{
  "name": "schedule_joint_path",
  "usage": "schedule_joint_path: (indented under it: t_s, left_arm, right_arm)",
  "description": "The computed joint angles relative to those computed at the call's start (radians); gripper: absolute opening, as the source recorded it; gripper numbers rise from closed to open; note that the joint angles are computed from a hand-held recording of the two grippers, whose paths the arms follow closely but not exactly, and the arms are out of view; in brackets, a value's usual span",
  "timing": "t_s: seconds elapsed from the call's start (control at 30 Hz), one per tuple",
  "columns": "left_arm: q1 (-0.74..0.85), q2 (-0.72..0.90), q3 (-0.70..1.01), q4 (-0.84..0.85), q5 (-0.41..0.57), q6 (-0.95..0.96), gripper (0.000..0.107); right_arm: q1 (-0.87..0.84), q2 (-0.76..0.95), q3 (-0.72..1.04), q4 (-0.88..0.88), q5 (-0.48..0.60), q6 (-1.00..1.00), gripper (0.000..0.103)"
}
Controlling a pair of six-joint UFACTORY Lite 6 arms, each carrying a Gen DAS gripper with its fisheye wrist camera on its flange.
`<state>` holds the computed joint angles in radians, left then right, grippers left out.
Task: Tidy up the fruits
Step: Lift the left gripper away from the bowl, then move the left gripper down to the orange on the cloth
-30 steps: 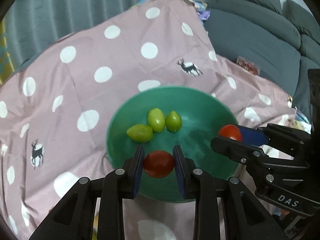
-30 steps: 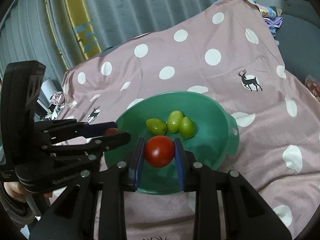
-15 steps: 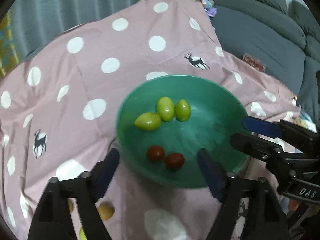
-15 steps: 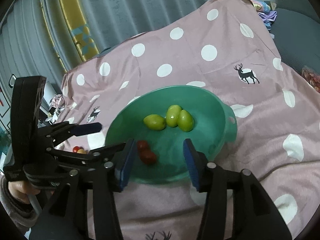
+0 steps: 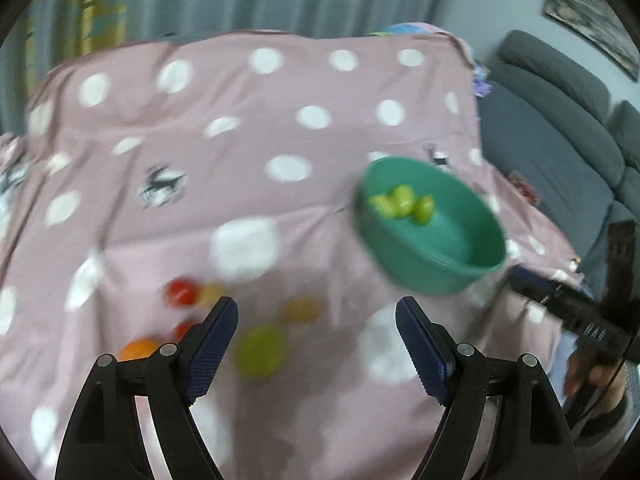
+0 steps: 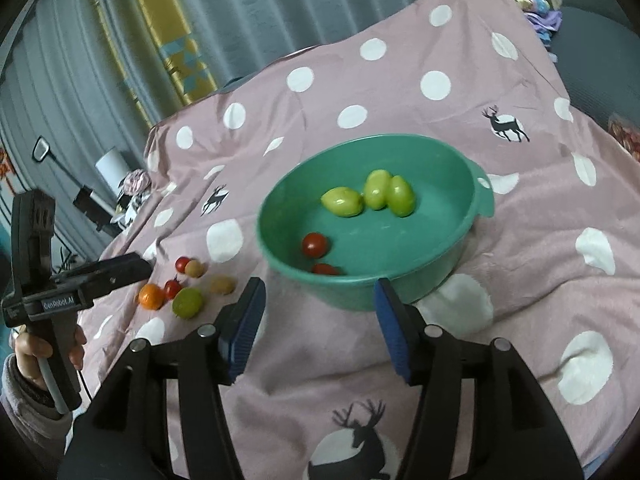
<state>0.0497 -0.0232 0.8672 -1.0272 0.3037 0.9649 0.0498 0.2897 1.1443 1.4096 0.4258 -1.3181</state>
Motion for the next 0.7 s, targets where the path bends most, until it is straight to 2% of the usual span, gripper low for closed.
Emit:
schedule_joint_path:
  t_s: [0.17,0.33,0.5,0.7]
  left_arm:
    - [0.153,-0.181,-0.238,0.030,0.020,0.060,0.081]
    - [0.274,-0.276,-0.395,0.055,0.071,0.131,0.081]
    - [0.324,-0.300,-0.444,-0.013,0.108,0.216,0.081]
    - [0.355,-0.349,-0.446,-0.038,0.125,0.281,0.081]
  right_arm:
    - [0.062,-0.019,-0.021,-0.024,-0.012,0.020,0.061]
    - [0.135,0.001,-0.006,-0.096,-0.011,0.085,0.061]
    - [0.221,0.039,0.033,-0.193,-0.010,0.189,0.061]
    - [0.312,0.117,0.142,-0.399,0.024,0.398,0.061]
